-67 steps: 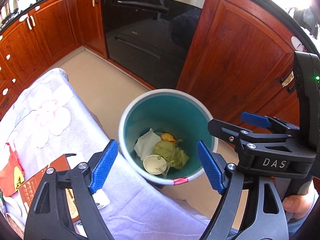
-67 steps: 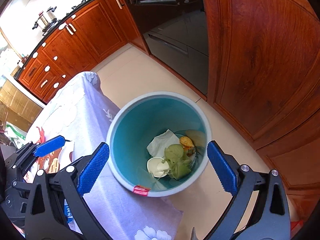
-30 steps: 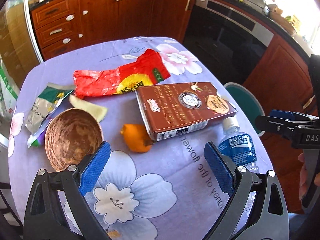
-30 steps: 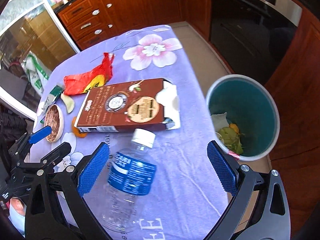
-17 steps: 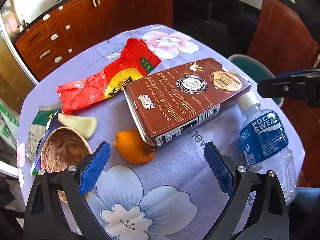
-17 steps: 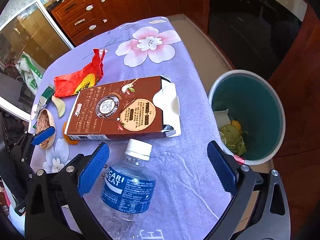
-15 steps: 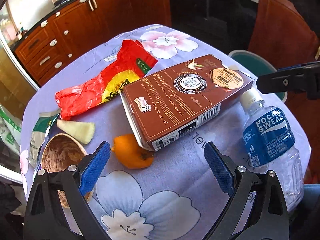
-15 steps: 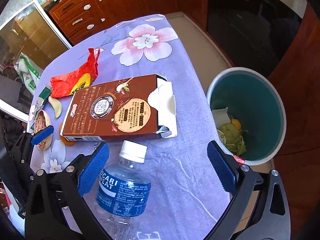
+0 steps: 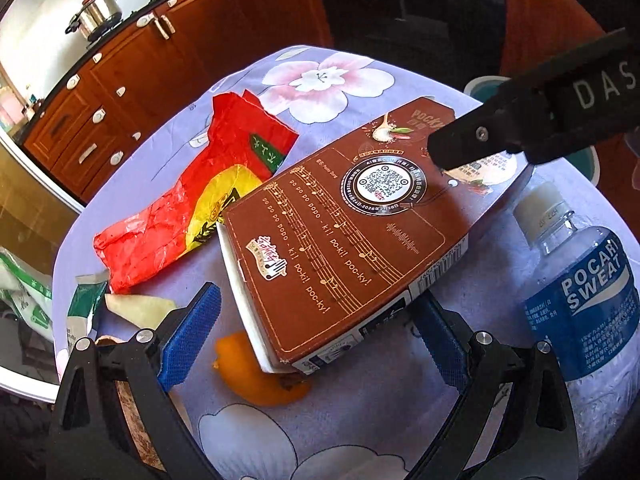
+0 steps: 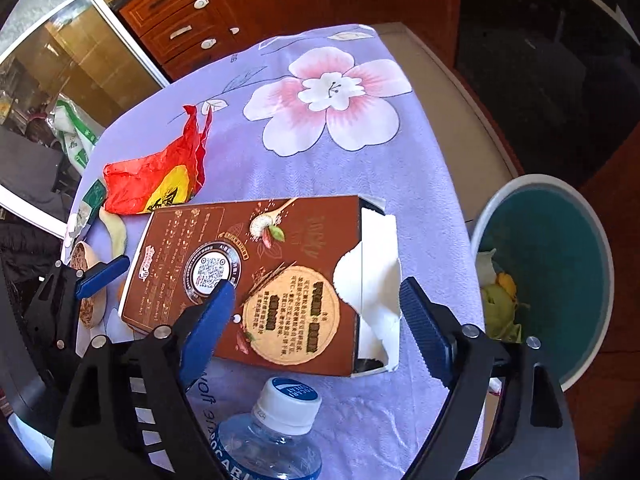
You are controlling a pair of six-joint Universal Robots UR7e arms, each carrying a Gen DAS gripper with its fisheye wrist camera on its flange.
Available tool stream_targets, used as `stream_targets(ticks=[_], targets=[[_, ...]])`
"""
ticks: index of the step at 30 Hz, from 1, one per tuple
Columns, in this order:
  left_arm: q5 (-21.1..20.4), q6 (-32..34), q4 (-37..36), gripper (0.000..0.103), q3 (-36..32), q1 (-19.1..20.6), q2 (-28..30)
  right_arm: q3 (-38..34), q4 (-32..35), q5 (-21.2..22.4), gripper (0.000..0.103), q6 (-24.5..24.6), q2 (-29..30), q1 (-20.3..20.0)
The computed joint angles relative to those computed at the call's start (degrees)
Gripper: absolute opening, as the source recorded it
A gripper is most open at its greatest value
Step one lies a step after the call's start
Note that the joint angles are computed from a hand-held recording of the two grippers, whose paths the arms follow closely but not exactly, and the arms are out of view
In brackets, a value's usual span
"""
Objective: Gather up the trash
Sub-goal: 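Grasp the brown Pocky box with the right tool and lift it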
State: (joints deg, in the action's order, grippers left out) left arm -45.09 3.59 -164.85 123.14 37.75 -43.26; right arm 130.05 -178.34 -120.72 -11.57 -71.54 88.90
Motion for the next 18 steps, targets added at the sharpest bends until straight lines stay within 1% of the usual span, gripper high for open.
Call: stream_targets(ticks=[1,3,6,8,11,14,17,18], targets=[[-0.21,0.38,-0.24,0.095,-0.28,0.11,0.22,-0.29,0.23,-0.07,0.075,-0.31,0.33,-0.06],[-0.64,0.98,-0.65,0.095,-0.81,0.34,0.63,-0.52,0.77,0.63,0.071,-0.58,0.42,-0.45],[-2.47,1.56,-0.61,0.088,-1.76,0.95,0.84,-0.98,2.68,1.91,0.071,-0.25,0.1,-1.08],[-1.93,2.3,-0.99,0.088,-2.13,0.72,1.46,-1.1,3.25,2.29,0.071,-0.16,-0.12,-1.57],[-1.12,2.68,-0.96,0.088,-2.71,0.37,2.26,-1.38,6.24,5.6,0.071,0.81,-1.73,-3.01],[-2.02,1.69,-0.32,0.087,-3.23,0.63,2.01,-1.17,6.98,7.8,0.069,1.21,-2.93,-3.59],[-2.98,-0.68,0.61,0.087,-3.56,1.29,1.02,-0.84,6.74,8.66,0.057,0.08,-4.04,-3.09],[-2.96,-1.5,1.2,0.087,-3.79,1.56,0.86,-0.64,6.54,8.89,0.048,-0.39,-4.39,-2.84]])
